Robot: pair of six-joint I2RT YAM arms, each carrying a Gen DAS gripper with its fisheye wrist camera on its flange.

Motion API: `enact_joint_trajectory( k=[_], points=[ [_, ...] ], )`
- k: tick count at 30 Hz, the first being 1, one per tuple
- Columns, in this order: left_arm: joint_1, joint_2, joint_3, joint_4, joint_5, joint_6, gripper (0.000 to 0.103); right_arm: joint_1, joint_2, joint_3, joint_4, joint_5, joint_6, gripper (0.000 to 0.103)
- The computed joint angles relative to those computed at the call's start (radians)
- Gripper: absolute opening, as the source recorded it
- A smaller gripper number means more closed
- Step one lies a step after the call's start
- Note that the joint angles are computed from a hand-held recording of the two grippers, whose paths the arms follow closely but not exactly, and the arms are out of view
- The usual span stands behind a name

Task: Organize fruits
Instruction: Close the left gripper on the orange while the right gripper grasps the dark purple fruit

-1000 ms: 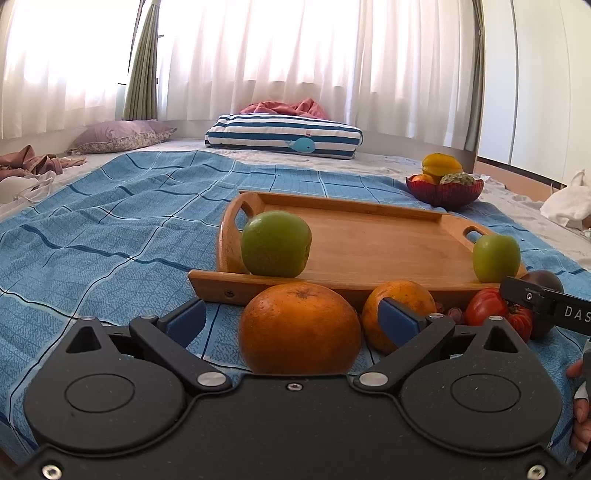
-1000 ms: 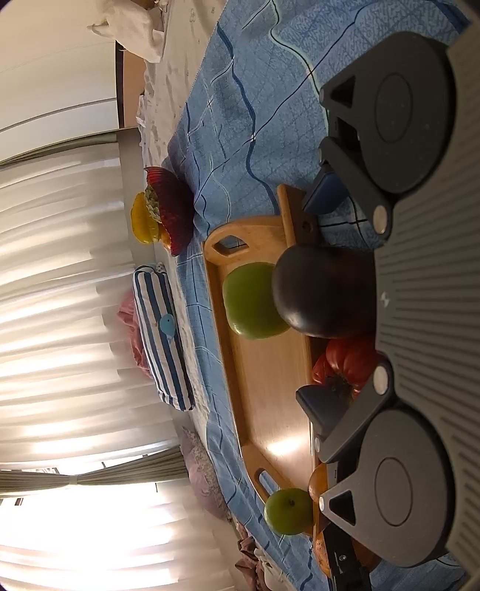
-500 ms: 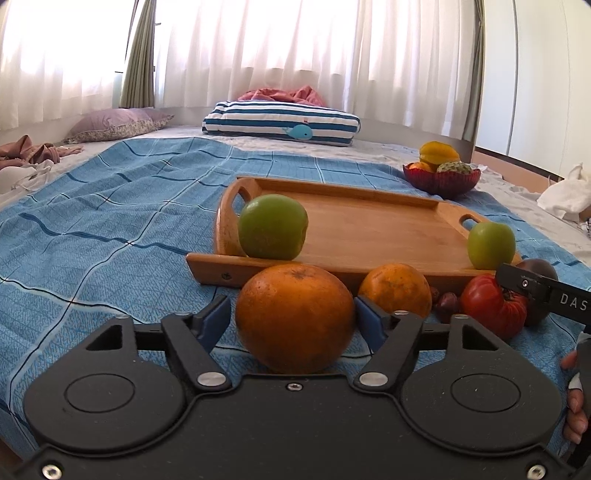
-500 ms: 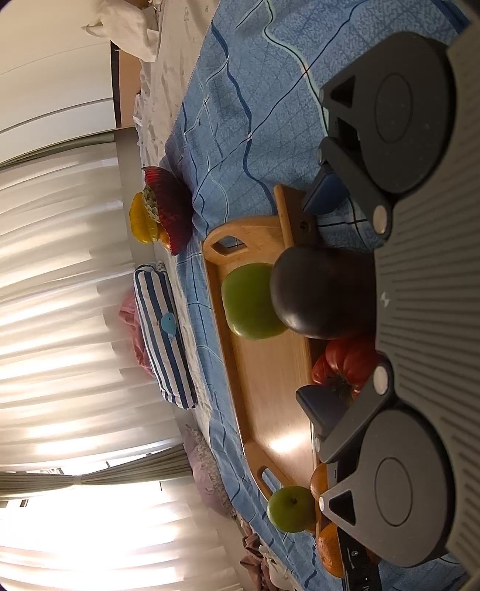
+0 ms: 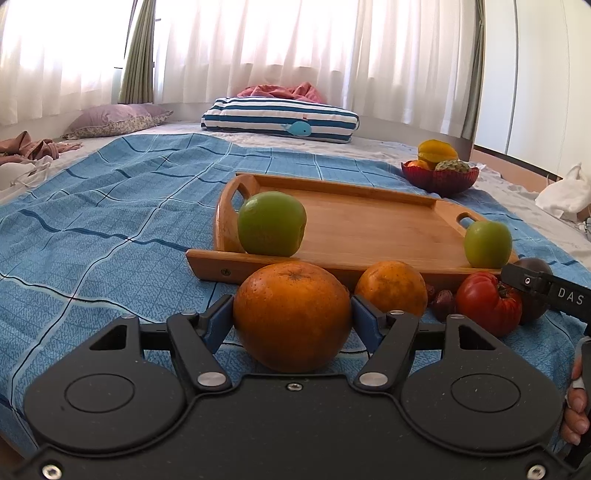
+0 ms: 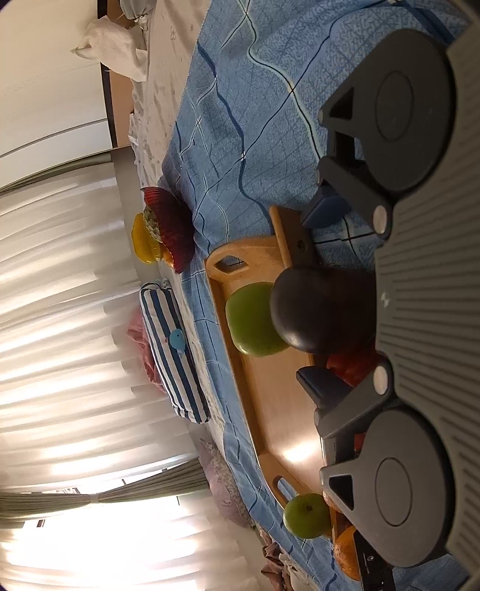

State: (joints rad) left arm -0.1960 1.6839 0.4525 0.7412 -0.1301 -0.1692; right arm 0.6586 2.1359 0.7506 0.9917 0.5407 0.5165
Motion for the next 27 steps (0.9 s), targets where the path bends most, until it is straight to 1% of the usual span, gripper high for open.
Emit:
enact_joint_trajectory(
  k=[2, 4, 5, 7, 12, 15, 19, 27],
  points=[
    [-0.005, 0.006, 0.0, 0.007, -0.006, 0.004, 0.066, -0.002, -0.003, 0.0, -0.011, 0.0, 0.012, 0.073],
    [-0.01, 0.011, 0.001, 0.012, -0.015, 0.007, 0.066, -0.002, -0.005, 0.003, -0.029, 0.0, 0.026, 0.063],
    [-0.011, 0.01, 0.002, 0.01, -0.017, 0.01, 0.066, -0.001, -0.007, 0.005, -0.04, -0.004, 0.028, 0.062],
    [-0.014, 0.002, 0.004, -0.002, -0.02, 0.008, 0.066, 0.007, -0.015, 0.012, -0.066, 0.004, 0.022, 0.052],
    [-0.012, -0.009, 0.011, -0.027, -0.019, 0.007, 0.065, 0.034, -0.031, 0.038, -0.132, 0.047, -0.002, 0.05],
    [-0.011, -0.022, 0.012, -0.041, -0.02, 0.017, 0.065, 0.036, -0.049, 0.039, -0.165, 0.049, 0.013, 0.05],
    [-0.01, -0.043, 0.017, -0.064, -0.022, 0.035, 0.065, 0.029, -0.075, 0.03, -0.187, 0.041, 0.026, 0.05],
    [0.003, -0.112, 0.032, -0.105, -0.009, 0.065, 0.065, 0.015, -0.142, -0.011, -0.176, 0.065, -0.005, 0.05]
  ],
)
